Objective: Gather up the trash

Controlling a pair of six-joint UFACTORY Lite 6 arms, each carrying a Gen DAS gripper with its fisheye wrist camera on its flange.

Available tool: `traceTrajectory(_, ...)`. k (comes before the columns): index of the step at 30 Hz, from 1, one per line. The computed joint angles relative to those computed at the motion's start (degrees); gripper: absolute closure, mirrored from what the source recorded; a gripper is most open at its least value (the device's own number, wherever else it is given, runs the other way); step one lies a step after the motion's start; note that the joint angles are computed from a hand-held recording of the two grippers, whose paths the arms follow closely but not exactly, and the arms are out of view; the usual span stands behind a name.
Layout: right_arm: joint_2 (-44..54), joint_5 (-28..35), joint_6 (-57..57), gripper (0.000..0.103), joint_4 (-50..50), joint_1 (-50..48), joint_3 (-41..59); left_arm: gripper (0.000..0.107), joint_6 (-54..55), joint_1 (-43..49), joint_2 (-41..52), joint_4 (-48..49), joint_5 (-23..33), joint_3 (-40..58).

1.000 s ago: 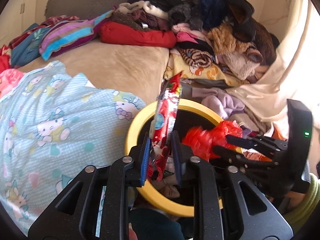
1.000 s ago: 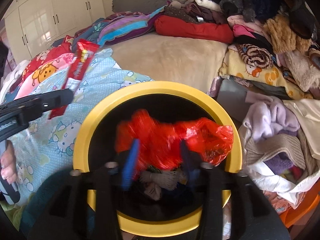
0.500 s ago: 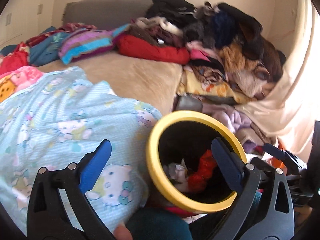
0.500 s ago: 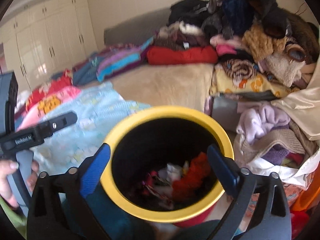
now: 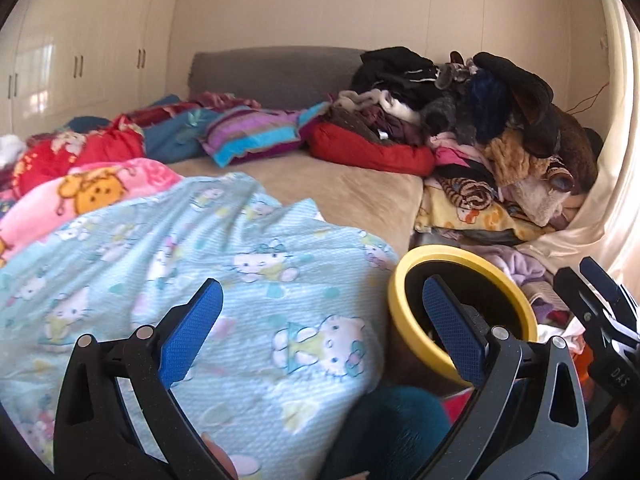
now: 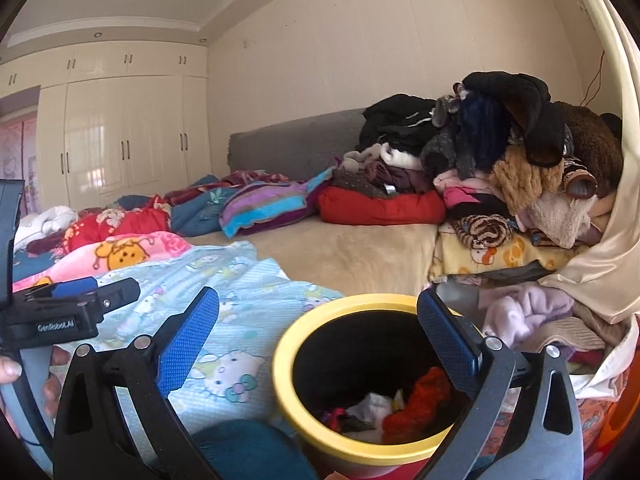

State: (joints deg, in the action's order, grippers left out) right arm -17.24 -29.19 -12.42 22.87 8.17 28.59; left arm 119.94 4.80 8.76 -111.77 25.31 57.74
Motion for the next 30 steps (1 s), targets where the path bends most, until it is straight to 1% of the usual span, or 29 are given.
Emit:
traceTrajectory(5,0.1,0.0,-2.4,0.006,3.8,3.0,-0.2,0.015,2.0,1.8,-3.1,-1.3,0.6,-3.8)
traceTrajectory(10,0.3,-0.6,-4.2,0.006,6.8,4.2,-0.4,0.015,7.0,1.0,-4.5,-5.7,0.3,-5.9)
traceTrajectory(22,0.4,-0.9,-4.4,0.006,7.8,3.9,-0.7,0.015,7.6,0.7,-4.8,-6.8,0.1,-6.3)
traceTrajectory(30,0.5,-1.1,-4.0,0.006,7.3,3.6,-1.0,0.015,6.9,1.1,-5.1,-5.9,0.1,-6.4)
